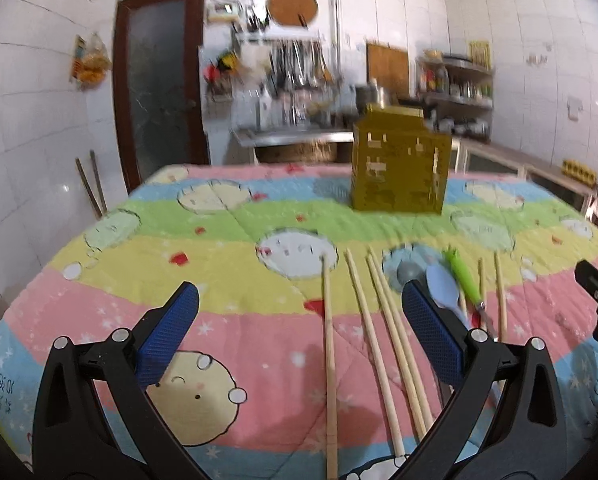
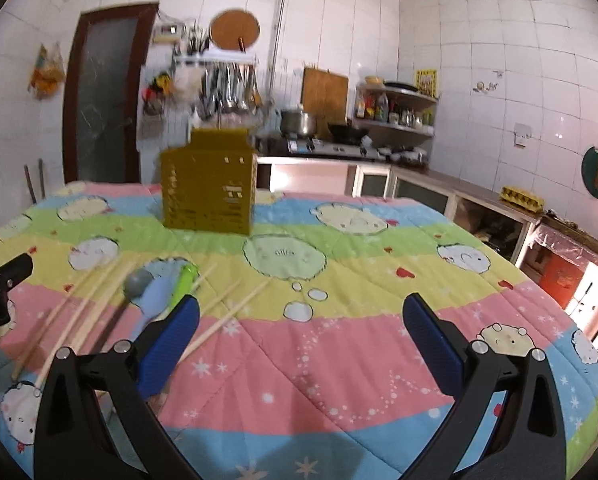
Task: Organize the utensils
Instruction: 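Lower the left tool toward a chopstick while the right tool approaches another chopstick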
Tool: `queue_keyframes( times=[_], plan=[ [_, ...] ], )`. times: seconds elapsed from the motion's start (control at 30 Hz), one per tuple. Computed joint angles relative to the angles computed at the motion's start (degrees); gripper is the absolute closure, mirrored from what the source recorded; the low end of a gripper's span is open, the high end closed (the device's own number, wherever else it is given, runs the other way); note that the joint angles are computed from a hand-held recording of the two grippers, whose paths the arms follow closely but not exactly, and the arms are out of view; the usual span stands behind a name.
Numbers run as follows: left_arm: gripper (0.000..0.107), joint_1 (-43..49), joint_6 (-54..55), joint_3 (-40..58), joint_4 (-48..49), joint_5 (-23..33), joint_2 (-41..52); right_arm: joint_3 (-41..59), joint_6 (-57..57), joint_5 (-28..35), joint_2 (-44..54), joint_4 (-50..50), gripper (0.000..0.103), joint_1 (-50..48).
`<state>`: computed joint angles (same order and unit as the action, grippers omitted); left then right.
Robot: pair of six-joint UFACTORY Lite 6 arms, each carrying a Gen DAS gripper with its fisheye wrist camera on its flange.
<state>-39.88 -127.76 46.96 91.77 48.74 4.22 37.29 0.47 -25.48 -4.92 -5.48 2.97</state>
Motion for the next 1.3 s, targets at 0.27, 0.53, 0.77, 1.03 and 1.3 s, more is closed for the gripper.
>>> queue_keyframes(
  times=[0.27, 0.53, 0.77, 1.03, 1.3],
  plan=[
    [0.009, 8.91, 10.26, 8.04, -1.59, -8.44, 3.05, 16.23, -0.71, 12.24, 10.46, 4.90, 0.004, 3.04],
    [0.009, 17.88, 28.46, 21.81, -14.78, -18.06, 13.51, 39.50, 9.73, 31.39, 27.95, 1.60, 0.004, 3.66],
    [0.009, 23.08, 49.29, 32.26, -34.75, -23.10, 24.62, 50.40, 28.89, 38.60, 38.51, -16.03, 0.004, 5.30],
    [0.008, 25.82, 60.29, 36.69, -46.40, -23.76, 29.99, 56.16, 37.55, 43.25, 44.29, -24.01, 0.004, 6.64],
    [0.008, 25.72, 57.97, 35.05, -44.16, -24.85, 29.34, 60.21, 29.52, 45.78, 47.74, -14.18, 0.004, 5.79]
  ],
)
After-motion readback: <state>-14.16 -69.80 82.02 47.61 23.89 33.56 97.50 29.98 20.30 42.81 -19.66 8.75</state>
